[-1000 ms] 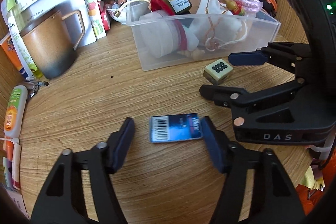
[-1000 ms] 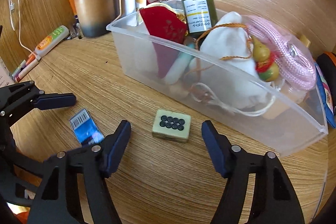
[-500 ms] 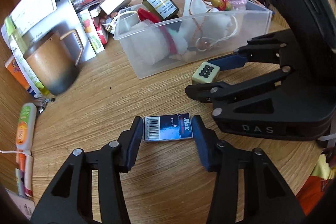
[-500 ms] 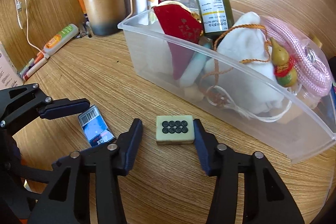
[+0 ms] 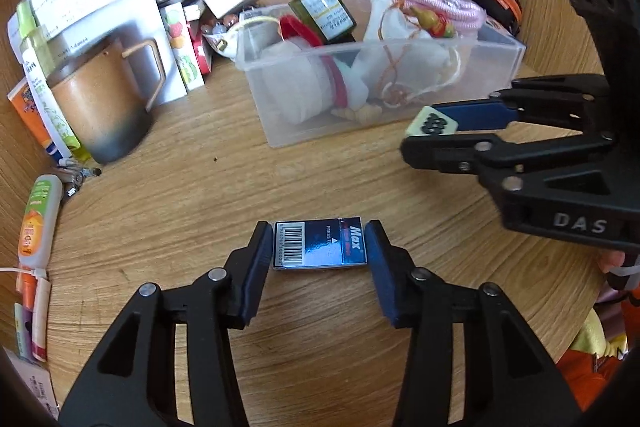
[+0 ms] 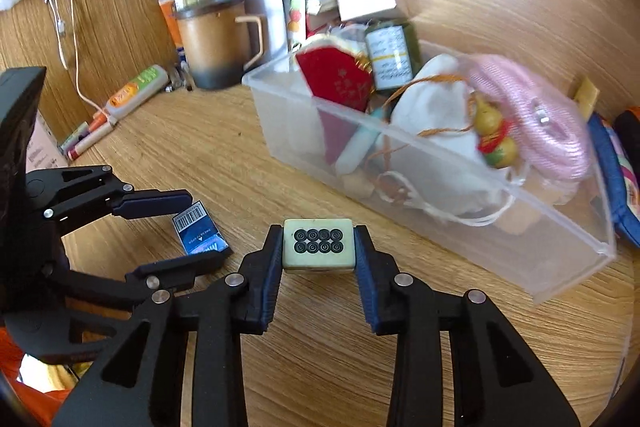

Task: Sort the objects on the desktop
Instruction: 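Grasp the blue Max card with the left gripper while the right gripper grasps the mahjong tile, then lift and carry the blue card and mahjong tile over the clear box with both grippers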

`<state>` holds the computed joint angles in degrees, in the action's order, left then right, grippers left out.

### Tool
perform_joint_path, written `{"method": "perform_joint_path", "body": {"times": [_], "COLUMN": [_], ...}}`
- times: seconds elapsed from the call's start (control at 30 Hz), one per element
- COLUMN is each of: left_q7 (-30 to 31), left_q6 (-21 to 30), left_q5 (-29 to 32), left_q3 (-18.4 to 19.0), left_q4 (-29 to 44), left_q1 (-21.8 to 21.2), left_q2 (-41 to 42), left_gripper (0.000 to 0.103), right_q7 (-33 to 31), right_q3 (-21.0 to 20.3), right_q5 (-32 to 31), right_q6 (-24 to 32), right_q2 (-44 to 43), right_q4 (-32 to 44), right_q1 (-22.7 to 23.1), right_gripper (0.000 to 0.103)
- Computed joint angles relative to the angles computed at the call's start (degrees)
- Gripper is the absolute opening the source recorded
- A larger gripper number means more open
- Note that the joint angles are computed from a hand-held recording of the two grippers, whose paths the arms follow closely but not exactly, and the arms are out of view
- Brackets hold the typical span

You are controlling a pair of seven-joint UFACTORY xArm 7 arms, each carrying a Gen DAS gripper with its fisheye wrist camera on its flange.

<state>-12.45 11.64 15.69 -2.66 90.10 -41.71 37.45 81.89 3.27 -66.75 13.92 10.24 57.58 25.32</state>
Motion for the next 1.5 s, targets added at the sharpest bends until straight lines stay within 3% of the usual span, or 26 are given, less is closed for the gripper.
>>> {"method": "perform_joint_path", "body": {"times": [0.17, 0.4, 0.73, 1.17, 1.5], "left_q7": [-1.6, -5.4, -11.2, -10.9, -7.0], "left_q6": [-0.7, -1.3, -3.3, -3.7, -3.1], "left_q5": [0.5, 2.1, 3.4, 2.0, -1.2], "left_q3": [1.4, 3.8, 6.4, 4.9, 1.4], "left_q4": [1.4, 3.2, 6.0, 11.1, 14.9], "left_q1": [-1.3, -3.4, -5.1, -3.8, -1.5], "left_q2": [-0.3, -0.4, -0.1, 2.1, 3.9], "left_gripper": [0.047, 0.047, 0.047, 0.047, 0.047], "right_q7": [4.5, 4.3, 10.4, 6.2, 3.2], "right_q3": [0.1, 2.9, 5.3, 6.9, 7.7], "right_q5": [-4.6, -5.7, -10.6, -7.2, -5.5], "right_q6": [0.4, 2.4, 1.7, 2.0, 2.9], "right_q2": [-3.1, -7.8, -12.7, -15.7, -18.0], "right_q4": [-1.7, -4.8, -8.9, -12.0, -12.1], "right_q1": [-0.8, -3.8, -7.8, -11.8, -12.9], "right_gripper": [0.031, 0.031, 0.031, 0.031, 0.031]}}
